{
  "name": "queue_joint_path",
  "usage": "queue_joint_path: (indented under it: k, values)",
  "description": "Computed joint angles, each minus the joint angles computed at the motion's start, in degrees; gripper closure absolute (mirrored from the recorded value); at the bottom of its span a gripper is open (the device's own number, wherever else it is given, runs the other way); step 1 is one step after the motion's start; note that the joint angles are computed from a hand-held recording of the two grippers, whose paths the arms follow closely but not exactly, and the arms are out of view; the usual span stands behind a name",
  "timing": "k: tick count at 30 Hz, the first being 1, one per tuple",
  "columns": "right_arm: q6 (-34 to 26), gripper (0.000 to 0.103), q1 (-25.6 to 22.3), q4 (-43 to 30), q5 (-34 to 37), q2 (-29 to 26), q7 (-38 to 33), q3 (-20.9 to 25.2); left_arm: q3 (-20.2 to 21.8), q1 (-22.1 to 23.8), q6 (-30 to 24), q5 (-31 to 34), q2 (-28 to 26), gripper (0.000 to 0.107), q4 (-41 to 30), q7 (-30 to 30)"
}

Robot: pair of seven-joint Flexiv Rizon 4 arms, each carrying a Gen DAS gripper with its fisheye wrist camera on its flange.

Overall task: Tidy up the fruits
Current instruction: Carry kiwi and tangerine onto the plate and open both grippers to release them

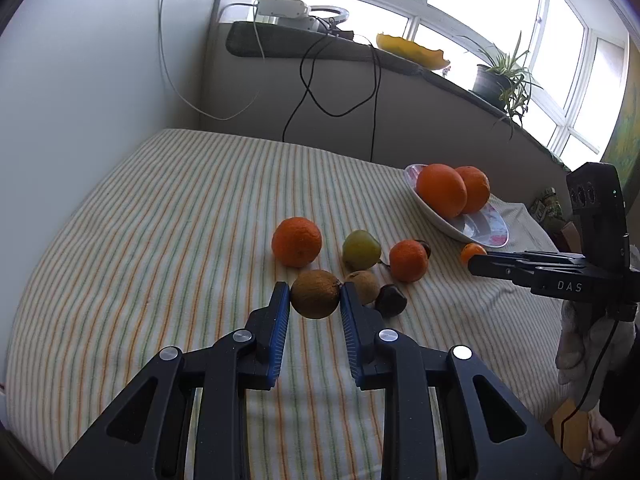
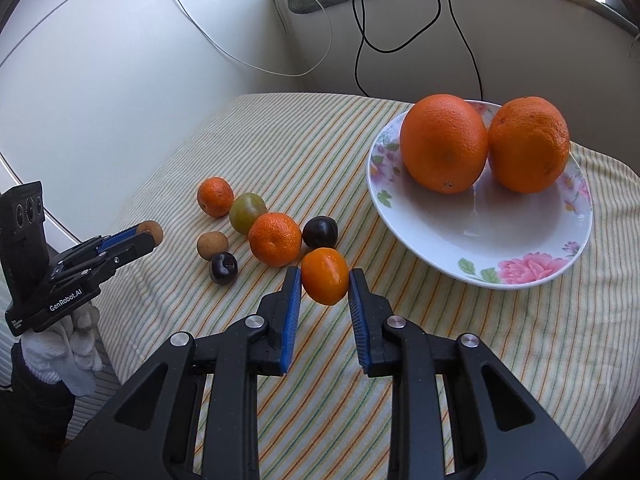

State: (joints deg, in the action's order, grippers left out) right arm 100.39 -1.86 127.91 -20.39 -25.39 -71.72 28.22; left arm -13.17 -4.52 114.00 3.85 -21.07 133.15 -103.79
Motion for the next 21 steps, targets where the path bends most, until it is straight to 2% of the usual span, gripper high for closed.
queue_joint_path:
  k: [8,21]
  values:
    - [1.8,0.078,-5.0,2.3,-1.3,2.6,1.1,2.8,-4.8,2.5,-1.2,2.6,-1.4,0.083,-4.1,0.2]
    - [2.7,0.078,-6.3,2.5,-4.0,3.6,4.2,0.1,-11.0,2.7,-4.2,2.8,-6.6,0.083,-12.5,3.9]
